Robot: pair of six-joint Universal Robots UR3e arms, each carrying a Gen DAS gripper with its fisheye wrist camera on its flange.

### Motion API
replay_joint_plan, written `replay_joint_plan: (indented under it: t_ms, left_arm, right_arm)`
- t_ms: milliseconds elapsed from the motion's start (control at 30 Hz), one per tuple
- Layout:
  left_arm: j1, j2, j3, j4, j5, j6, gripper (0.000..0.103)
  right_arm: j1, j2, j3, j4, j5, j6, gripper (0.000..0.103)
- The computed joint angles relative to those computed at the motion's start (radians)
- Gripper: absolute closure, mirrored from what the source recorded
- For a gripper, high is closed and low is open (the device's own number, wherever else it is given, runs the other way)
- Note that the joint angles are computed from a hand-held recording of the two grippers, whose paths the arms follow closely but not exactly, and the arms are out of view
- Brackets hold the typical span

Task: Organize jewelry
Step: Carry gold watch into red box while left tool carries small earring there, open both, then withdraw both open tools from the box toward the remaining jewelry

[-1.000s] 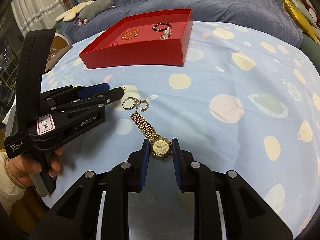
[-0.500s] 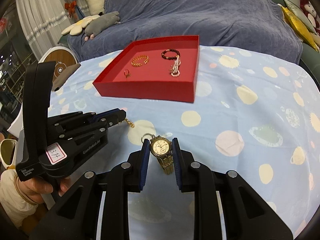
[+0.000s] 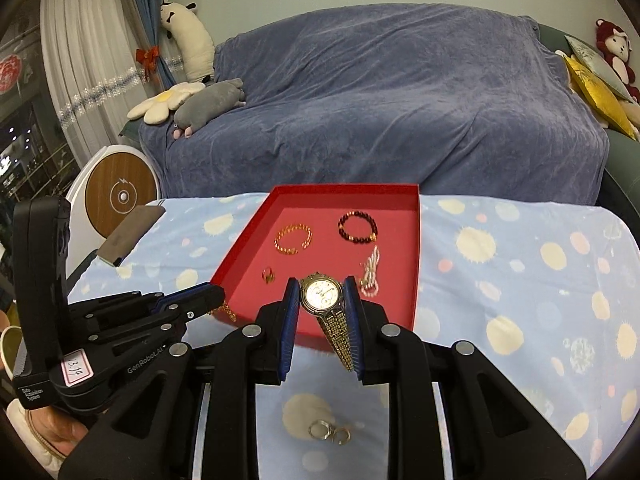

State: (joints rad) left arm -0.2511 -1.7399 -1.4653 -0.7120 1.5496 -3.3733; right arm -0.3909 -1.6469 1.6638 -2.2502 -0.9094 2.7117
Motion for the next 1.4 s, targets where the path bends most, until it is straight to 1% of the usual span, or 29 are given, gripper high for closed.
replay_joint_plan:
  t_ms: [67, 167, 300, 400, 533, 633, 700, 733, 767, 800, 867, 1000, 1133, 1200, 1233, 1267, 1400]
  left_arm:
    - [0.013, -0.07, 0.106, -0.036, 0.014, 0.017, 0.097]
    - [0.034, -0.181, 0.242, -0.079, 0.01, 0.025, 0.097]
    - [0.054, -0.309, 0.367, -0.124, 0.002, 0.031, 0.097]
    - [0.067, -0.376, 0.427, -0.147, -0.012, 0.028, 0.097]
    - [0.073, -0.444, 0.491, -0.172, -0.015, 0.027, 0.097]
    - [0.074, -0.479, 0.532, -0.193, -0.011, 0.025, 0.097]
    - [0.075, -0.482, 0.536, -0.202, -0.01, 0.012, 0.092]
    - [0.078, -0.482, 0.538, -0.208, -0.013, 0.009, 0.09]
    - [0.078, -0.472, 0.526, -0.206, -0.01, 0.004, 0.082]
    - [0.079, -0.454, 0.498, -0.191, -0.01, 0.002, 0.079]
    - [0.082, -0.408, 0.432, -0.159, -0.009, 0.0, 0.078]
    - [0.089, -0.282, 0.263, -0.106, -0.014, -0.003, 0.078]
    - [0.088, -0.133, 0.077, -0.053, 0.002, -0.013, 0.078]
    - [0.083, -0.06, -0.005, -0.04, 0.016, -0.019, 0.072]
    - [0.082, -0.019, -0.053, -0.03, 0.022, -0.023, 0.065]
    - [0.083, 0.025, -0.108, -0.013, 0.024, -0.028, 0.061]
    - [0.087, 0.181, -0.303, 0.017, 0.027, -0.043, 0.06]
  right_arm:
    - [0.051, 0.117, -0.097, -0.033, -0.025, 0.061, 0.081]
    - [0.113, 0.263, -0.207, -0.086, -0.075, 0.122, 0.081]
    - [0.168, 0.42, -0.341, -0.091, -0.126, 0.164, 0.081]
    - [0.193, 0.511, -0.418, -0.079, -0.152, 0.174, 0.081]
    - [0.204, 0.577, -0.458, -0.081, -0.172, 0.18, 0.081]
    - [0.199, 0.598, -0.469, -0.078, -0.164, 0.186, 0.08]
    - [0.188, 0.59, -0.459, -0.086, -0.154, 0.192, 0.079]
    - [0.184, 0.585, -0.458, -0.084, -0.152, 0.193, 0.076]
    - [0.178, 0.571, -0.446, -0.087, -0.149, 0.193, 0.075]
    - [0.171, 0.553, -0.428, -0.093, -0.144, 0.192, 0.074]
    - [0.163, 0.512, -0.392, -0.097, -0.143, 0.185, 0.07]
    - [0.129, 0.392, -0.271, -0.099, -0.124, 0.156, 0.07]
    - [0.082, 0.255, -0.127, -0.085, -0.091, 0.126, 0.07]
    - [0.046, 0.17, -0.036, -0.069, -0.06, 0.101, 0.07]
    - [0.028, 0.129, 0.005, -0.056, -0.048, 0.085, 0.07]
    - [0.01, 0.083, 0.053, -0.047, -0.043, 0.069, 0.07]
    - [-0.058, -0.092, 0.212, 0.032, -0.01, -0.016, 0.069]
